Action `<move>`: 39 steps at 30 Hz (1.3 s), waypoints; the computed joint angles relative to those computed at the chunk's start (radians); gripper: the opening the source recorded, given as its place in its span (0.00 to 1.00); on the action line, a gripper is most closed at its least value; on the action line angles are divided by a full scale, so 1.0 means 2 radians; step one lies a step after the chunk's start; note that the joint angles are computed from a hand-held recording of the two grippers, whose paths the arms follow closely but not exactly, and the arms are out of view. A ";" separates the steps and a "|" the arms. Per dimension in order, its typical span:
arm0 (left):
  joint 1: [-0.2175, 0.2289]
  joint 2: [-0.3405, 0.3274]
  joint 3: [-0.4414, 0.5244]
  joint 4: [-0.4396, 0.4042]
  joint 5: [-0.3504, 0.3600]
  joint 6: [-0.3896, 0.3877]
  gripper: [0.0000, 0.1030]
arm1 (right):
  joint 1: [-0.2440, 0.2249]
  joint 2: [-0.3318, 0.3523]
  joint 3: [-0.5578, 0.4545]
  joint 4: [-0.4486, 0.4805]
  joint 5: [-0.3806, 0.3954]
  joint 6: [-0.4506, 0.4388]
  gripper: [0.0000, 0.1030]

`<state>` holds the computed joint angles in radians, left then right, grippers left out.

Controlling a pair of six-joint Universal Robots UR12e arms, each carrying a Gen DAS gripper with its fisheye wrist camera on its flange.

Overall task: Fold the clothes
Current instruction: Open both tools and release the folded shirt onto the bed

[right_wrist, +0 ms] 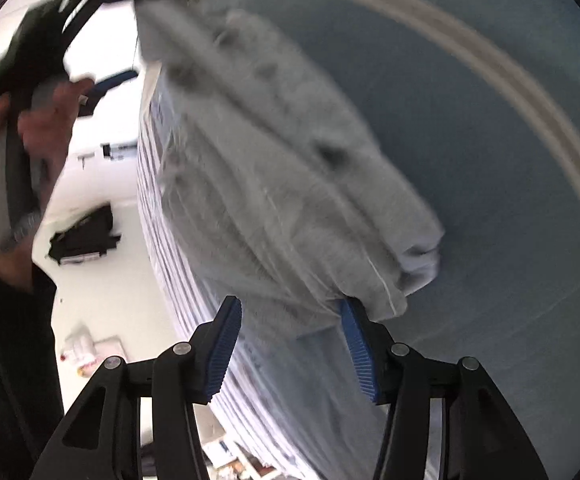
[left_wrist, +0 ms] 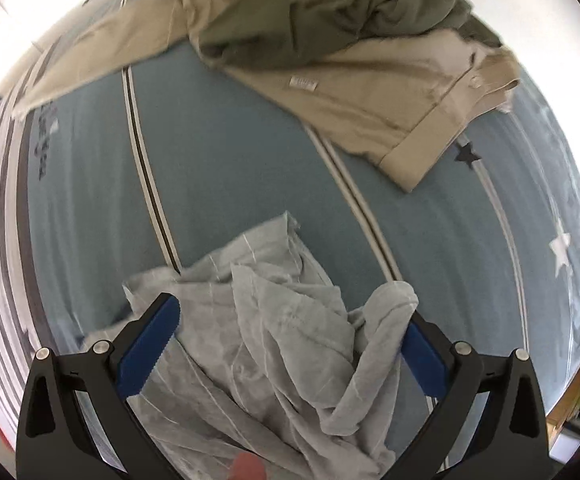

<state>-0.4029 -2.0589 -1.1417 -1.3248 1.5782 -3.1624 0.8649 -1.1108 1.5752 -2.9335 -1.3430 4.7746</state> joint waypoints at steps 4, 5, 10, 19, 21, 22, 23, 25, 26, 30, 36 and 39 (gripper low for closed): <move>0.002 -0.008 0.019 -0.040 0.010 0.023 0.99 | -0.002 -0.021 0.023 0.010 -0.032 0.014 0.47; 0.002 -0.012 0.025 -0.056 0.011 0.029 0.99 | -0.002 -0.029 0.031 0.016 -0.034 0.020 0.48; 0.029 -0.036 0.072 -0.151 -0.124 -0.041 0.99 | -0.012 -0.020 0.025 0.059 0.002 0.002 0.49; 0.028 -0.027 0.054 -0.086 -0.149 -0.040 0.99 | -0.006 -0.022 0.008 -0.003 -0.026 -0.059 0.49; 0.037 -0.015 0.035 -0.071 -0.160 -0.042 0.99 | -0.010 -0.008 -0.013 -0.001 0.009 -0.086 0.49; 0.043 -0.006 0.022 -0.057 -0.160 -0.047 0.99 | -0.011 0.000 -0.026 0.012 0.029 -0.099 0.49; 0.049 0.003 0.008 -0.046 -0.155 -0.052 0.99 | -0.012 0.007 -0.037 0.032 0.043 -0.110 0.49; 0.064 0.022 -0.021 -0.022 -0.139 -0.055 0.99 | -0.013 0.012 -0.043 0.056 0.051 -0.110 0.49; 0.072 0.031 -0.036 -0.012 -0.130 -0.055 0.99 | -0.013 0.014 -0.045 0.068 0.053 -0.107 0.49; 0.106 0.051 -0.076 0.006 -0.113 -0.051 0.99 | -0.015 0.006 -0.030 0.065 0.039 -0.080 0.46; 0.134 0.053 -0.097 -0.018 -0.158 -0.016 0.99 | -0.020 -0.017 -0.025 0.152 0.009 -0.066 0.49; 0.124 0.046 -0.097 -0.014 -0.156 0.027 0.99 | -0.015 -0.027 -0.022 0.133 -0.015 -0.059 0.51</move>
